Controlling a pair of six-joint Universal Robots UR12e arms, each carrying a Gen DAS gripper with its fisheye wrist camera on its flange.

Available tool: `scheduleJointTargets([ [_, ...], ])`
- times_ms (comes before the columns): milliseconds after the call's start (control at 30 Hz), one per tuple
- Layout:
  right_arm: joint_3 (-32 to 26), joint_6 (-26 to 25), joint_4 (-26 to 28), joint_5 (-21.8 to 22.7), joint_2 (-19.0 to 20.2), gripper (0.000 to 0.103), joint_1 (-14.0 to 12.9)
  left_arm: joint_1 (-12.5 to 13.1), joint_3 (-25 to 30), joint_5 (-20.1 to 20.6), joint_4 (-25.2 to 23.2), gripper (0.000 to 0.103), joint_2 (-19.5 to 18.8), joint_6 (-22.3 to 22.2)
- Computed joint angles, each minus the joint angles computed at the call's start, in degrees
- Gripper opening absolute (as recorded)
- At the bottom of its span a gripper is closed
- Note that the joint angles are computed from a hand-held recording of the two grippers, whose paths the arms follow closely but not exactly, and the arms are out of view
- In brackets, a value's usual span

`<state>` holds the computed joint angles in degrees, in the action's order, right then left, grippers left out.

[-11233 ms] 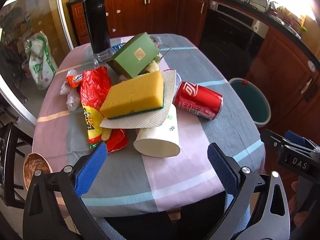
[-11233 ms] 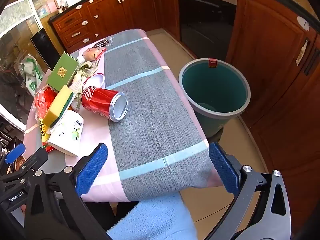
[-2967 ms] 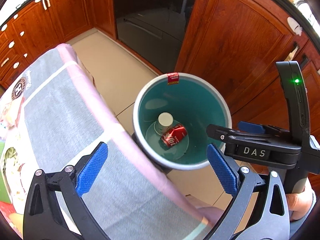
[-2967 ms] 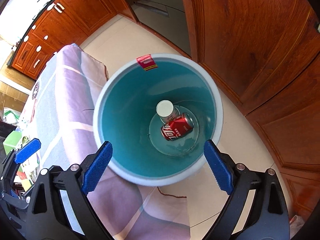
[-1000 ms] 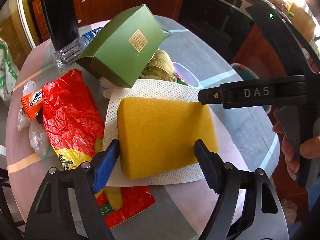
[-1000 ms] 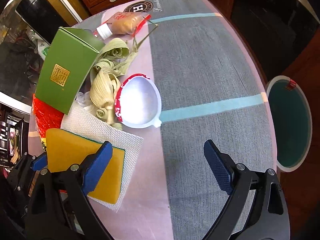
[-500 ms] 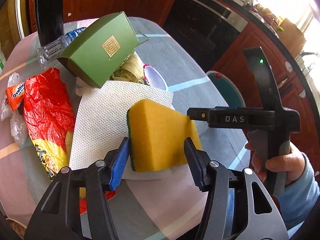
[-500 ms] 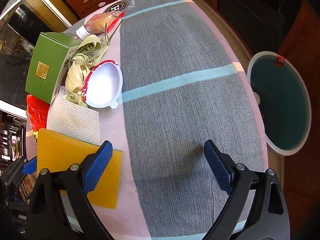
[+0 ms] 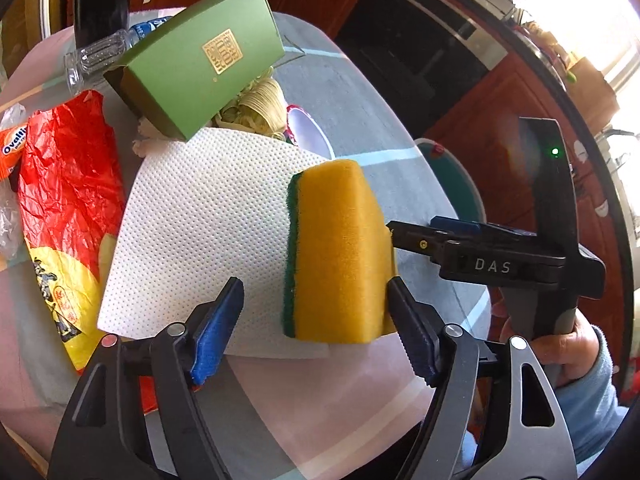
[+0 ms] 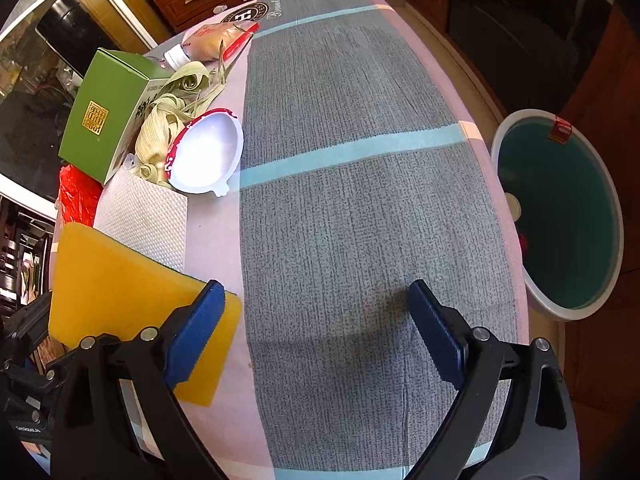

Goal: Collect trash
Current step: 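Grasp the yellow-green sponge with the left gripper and lift it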

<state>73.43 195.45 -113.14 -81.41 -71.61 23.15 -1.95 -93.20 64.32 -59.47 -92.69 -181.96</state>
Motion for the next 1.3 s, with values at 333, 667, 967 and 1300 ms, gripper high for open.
scheduleJointTargets([
  [333,0.1,2.5,-0.8,2.7,-1.1,0.088,-1.2,-1.0,0.4,2.8,4.7,0.032,1.3,1.4],
  [667,-7.2,-3.6,3.1,5.7,4.1,0.088,3.0,6.3,-2.8,0.1,2.0,0.033,5.9,-2.8],
  [967,-11.9,-3.4,5.3,2.5,6.5,0.088,4.5,9.9,-4.3,-1.1,4.7,0.032,9.5,-5.3],
  [1300,-15.6,-5.8,8.3,3.3,8.4,0.088,7.2,10.2,-4.9,7.3,4.2,0.033,8.8,-4.2],
])
